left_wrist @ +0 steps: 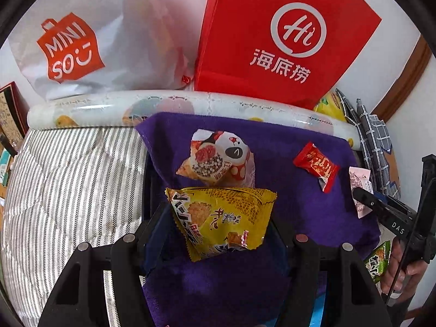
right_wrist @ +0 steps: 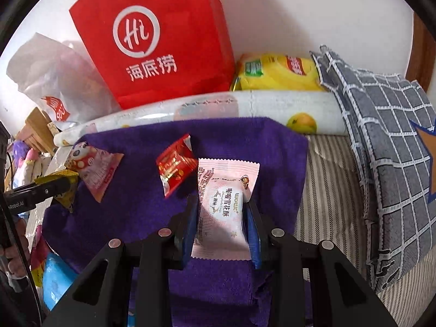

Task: Organize snacks
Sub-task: 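Open both tools to drop the pink packet and yellow chip bag onto the purple cloth, then grasp the green snack bag with the right tool while the left tool approaches the large pink bag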

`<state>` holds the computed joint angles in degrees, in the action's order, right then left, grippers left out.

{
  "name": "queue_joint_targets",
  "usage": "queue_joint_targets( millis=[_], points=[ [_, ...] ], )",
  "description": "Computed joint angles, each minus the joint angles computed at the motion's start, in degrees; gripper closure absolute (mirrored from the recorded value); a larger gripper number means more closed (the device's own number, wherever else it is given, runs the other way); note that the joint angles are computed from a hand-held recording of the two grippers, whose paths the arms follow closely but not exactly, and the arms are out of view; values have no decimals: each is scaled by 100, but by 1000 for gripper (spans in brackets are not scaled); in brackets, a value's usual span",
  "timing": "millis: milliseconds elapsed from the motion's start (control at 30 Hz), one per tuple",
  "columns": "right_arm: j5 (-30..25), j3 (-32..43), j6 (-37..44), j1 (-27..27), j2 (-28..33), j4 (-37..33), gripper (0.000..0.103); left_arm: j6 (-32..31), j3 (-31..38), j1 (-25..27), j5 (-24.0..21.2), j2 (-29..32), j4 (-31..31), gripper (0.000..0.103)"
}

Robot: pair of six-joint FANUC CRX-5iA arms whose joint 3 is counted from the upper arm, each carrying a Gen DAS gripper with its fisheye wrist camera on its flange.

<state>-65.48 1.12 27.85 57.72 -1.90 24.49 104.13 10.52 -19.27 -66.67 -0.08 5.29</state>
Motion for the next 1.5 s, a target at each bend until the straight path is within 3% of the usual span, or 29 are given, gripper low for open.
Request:
queue_joint_targets(
  millis=[267,333,467,633,833,967,1267,1367,1433,1500],
  points=[
    [23,27,93,35,11,-24,65,-111,-102,-7,139,-67,88,39],
    [40,39,51,68,-27,16,60,-134,-124,-29,190,-128,93,33],
    [-62,-82,-373,293,-188,528,52,98,62,-181,10,-180,-220,24],
    [-426,-314,-980,726,-419,1288,47,312,274,-317,-293,-254,-570,22],
    [-1196,-348,-1320,1228,-602,1425,47,551,227,-360,-505,-529,-641,22],
    [-1513,-587,-1909,1576,-850,1506,47,794,180,-577,-646,-757,-1016,21],
    [-1376,-971,-2389,1927,-1009,1366,47,728,-576,-677,-450,-1502,-896,21],
    [-1304,-874,-2243,1789,-875,1081,58,728,-599,-736,-577,-1604,-911,21],
    [-1222,-864,-2111,1729,-865,904,76,686,-675,-756,-552,-1757,-923,21],
    [-1261,-898,-2140,1766,-864,967,78,735,-683,-840,-590,-1869,-1072,21]
  ],
)
